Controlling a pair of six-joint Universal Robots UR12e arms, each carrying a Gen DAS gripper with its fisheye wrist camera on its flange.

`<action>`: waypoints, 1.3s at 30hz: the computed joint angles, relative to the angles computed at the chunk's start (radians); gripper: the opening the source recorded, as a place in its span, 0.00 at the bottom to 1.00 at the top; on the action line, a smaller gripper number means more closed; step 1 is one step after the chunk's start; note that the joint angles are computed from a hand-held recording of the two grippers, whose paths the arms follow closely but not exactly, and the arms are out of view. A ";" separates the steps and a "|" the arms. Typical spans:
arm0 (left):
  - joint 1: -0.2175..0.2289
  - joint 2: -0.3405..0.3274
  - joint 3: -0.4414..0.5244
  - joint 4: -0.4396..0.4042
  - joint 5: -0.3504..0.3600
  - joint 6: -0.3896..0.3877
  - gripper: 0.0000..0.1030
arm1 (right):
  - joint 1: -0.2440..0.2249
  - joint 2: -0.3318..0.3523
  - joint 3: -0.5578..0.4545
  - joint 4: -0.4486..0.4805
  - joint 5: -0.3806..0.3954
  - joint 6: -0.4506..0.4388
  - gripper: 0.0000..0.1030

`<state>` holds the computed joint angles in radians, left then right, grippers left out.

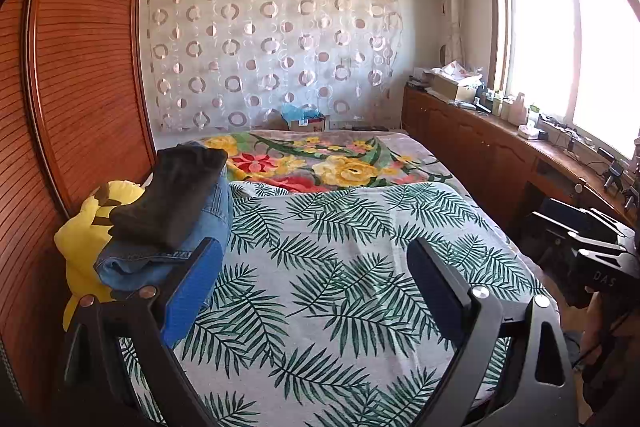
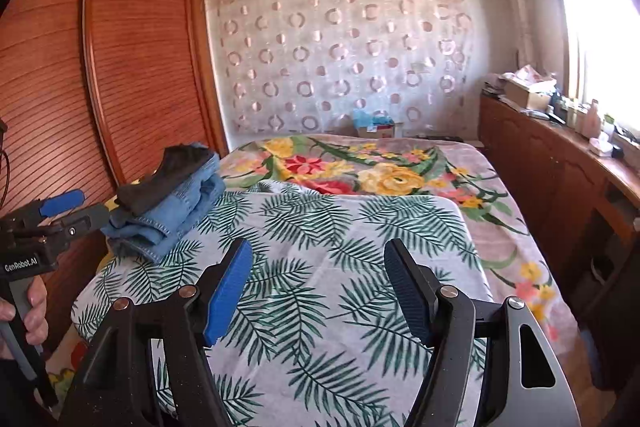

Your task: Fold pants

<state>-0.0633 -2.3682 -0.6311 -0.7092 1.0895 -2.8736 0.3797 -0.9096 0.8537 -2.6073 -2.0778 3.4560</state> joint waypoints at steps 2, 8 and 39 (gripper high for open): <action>-0.003 0.010 -0.016 0.018 0.005 -0.003 0.91 | 0.006 0.003 -0.008 -0.002 -0.022 0.017 0.68; -0.003 0.037 -0.053 0.067 0.000 -0.017 0.91 | 0.029 0.015 -0.029 -0.012 -0.082 0.003 0.68; 0.011 0.076 -0.118 0.154 0.000 -0.050 0.91 | 0.078 0.031 -0.004 -0.096 -0.227 -0.022 0.68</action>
<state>-0.0522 -2.2919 -0.7494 -0.5550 1.0894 -2.9241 0.4579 -0.8782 0.8496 -2.7033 -2.3050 3.4339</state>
